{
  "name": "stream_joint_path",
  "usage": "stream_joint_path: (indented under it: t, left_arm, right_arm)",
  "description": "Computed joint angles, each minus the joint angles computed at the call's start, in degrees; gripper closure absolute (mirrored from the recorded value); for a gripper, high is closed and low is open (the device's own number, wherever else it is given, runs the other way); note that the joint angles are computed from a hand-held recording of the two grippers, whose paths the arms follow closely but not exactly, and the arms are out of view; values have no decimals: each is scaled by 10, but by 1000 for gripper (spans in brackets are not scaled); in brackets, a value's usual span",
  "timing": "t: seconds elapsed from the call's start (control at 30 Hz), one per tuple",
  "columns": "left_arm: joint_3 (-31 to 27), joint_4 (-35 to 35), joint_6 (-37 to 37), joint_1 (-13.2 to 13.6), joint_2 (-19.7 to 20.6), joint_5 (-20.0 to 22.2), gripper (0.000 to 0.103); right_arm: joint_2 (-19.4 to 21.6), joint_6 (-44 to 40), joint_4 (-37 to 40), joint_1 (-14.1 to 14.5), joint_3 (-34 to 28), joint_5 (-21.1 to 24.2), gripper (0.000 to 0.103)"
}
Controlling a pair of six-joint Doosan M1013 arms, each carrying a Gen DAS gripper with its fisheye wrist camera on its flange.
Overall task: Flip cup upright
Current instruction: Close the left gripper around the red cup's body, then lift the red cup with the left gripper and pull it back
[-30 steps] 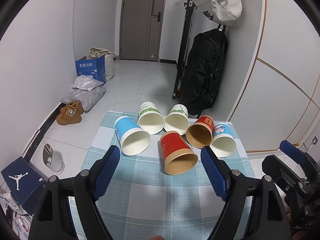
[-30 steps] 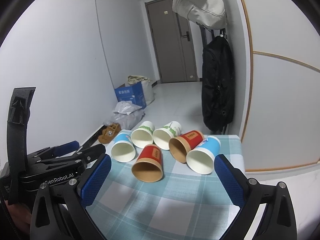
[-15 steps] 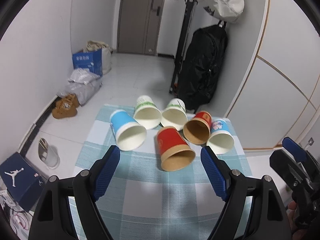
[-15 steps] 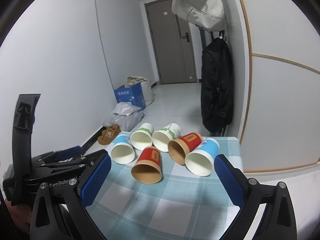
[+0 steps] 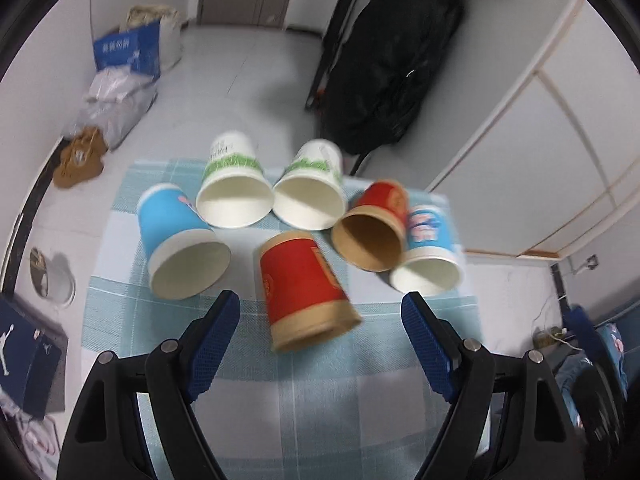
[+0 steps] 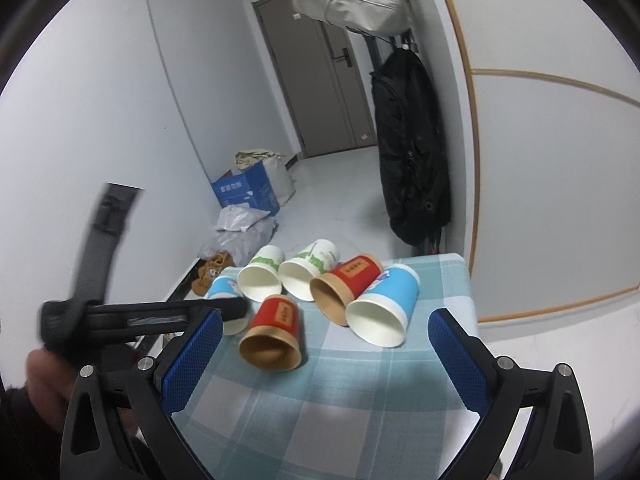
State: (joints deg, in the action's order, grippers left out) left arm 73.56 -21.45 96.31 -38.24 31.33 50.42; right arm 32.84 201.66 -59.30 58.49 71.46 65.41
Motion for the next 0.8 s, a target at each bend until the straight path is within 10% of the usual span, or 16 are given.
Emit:
stream_joint_path:
  t: [0.5,0.8]
  left_arm:
    - [-115,34,-80,6,81,184,30]
    - [-94,2,-60,16,61,203,46]
  right_arm:
    - [-13,-5,33,-16,20,-28,0]
    - [-24,23,23,-15,35,-58,0]
